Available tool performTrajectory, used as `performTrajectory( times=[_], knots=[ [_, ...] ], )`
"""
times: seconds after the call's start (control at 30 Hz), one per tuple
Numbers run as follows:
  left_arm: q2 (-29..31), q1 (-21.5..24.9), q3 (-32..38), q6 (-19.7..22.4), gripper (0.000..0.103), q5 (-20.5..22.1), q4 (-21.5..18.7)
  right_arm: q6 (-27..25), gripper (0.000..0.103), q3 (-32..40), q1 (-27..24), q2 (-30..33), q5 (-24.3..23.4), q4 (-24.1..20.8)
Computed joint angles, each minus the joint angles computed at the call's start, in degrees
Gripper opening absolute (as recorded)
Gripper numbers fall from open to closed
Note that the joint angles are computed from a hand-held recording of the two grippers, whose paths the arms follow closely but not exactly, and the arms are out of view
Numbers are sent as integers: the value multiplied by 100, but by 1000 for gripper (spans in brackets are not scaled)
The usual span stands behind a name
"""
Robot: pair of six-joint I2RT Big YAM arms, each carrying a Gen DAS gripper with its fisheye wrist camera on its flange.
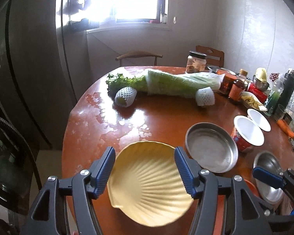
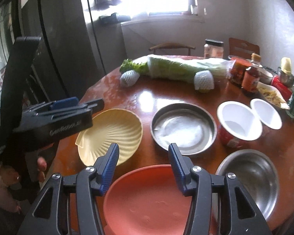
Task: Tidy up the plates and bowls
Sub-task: 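Lower the cream shell plate onto the table and open the left tool, then move the left tool to the rim of the orange pig-face plate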
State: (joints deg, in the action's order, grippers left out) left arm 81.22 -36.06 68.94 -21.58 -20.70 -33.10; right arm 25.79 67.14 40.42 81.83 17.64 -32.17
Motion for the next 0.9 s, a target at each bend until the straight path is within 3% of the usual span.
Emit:
performTrajectory(
  times=[0.9],
  knots=[
    [-367,-1232,-164,-397,67,-524,26,348,55,-1307,19,-1818,541,-122]
  ],
)
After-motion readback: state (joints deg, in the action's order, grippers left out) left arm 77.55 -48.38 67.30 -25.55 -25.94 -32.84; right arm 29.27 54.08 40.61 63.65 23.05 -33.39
